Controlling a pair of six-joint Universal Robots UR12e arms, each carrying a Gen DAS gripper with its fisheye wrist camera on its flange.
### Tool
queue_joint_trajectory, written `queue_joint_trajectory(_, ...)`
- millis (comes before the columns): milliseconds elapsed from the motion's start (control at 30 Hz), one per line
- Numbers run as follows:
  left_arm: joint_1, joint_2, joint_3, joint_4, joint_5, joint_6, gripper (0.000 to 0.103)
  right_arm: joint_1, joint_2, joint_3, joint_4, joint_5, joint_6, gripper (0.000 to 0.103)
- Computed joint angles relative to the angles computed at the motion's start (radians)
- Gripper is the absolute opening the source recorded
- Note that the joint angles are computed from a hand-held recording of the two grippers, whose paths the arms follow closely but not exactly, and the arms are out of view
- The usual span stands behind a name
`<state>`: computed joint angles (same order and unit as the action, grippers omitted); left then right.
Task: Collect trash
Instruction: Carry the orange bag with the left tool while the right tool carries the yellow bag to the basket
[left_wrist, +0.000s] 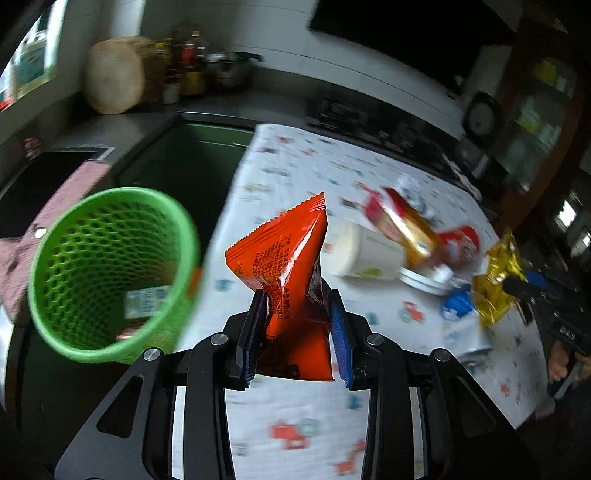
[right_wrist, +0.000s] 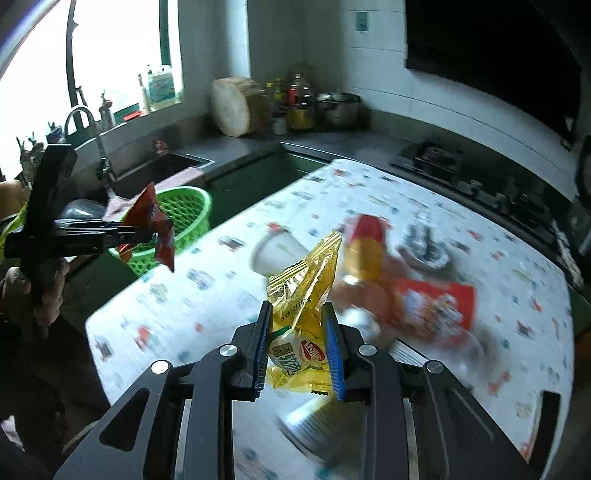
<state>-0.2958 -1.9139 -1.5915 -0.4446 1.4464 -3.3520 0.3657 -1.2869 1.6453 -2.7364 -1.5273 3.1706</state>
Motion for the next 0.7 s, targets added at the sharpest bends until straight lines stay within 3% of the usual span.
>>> queue_joint_trajectory(300,0.087,-0.008,-0.009,-0.013,0.049,-0.058,0.034,0.05,0.107,-0.152,0.033,0.053,-0.002,0.027)
queue_joint_trajectory(700,0.152,-0.062,0.013,-0.064,0.068,-0.134,0.037,0.089,0.239,-0.34,0.109,0.126,0.001,0.027)
